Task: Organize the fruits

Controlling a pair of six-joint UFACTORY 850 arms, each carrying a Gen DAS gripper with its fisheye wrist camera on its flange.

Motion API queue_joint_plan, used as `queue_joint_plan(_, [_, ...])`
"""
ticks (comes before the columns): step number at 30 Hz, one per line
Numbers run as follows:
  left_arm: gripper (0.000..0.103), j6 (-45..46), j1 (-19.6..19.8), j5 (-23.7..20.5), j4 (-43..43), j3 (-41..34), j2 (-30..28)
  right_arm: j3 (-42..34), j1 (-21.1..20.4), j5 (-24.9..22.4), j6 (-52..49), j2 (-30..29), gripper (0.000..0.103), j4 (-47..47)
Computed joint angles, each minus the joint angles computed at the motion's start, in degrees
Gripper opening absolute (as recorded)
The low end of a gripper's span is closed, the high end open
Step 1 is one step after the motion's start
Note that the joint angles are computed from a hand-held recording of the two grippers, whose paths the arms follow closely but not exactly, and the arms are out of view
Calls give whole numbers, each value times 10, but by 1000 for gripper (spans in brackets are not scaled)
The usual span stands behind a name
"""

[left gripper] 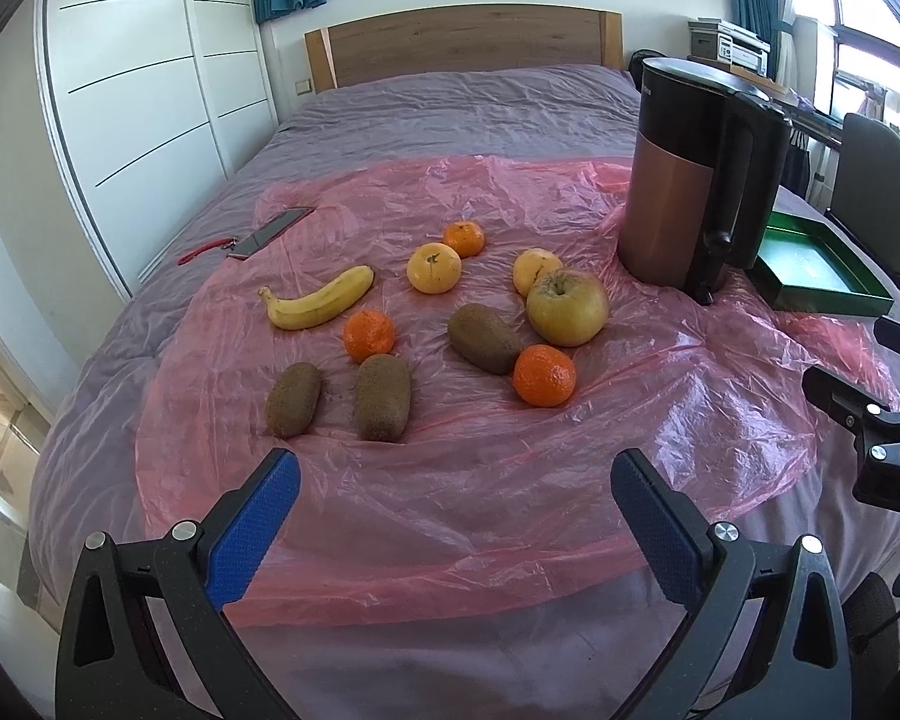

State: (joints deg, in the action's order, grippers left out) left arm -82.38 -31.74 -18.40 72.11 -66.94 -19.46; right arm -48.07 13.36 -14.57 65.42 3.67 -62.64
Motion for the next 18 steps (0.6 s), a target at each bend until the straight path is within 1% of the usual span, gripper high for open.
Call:
queue_joint_plan(8, [102, 16, 2, 8, -17, 0, -2, 0, 5, 1, -1, -4, 103, 1])
queue_joint_plan(13, [102, 69, 12, 34, -75, -2, -4, -2, 7, 2, -8, -10, 103, 10])
queue_joint_plan(18, [102, 65, 11, 29, -69, -3, -6, -4, 3, 13, -30, -15, 103, 37])
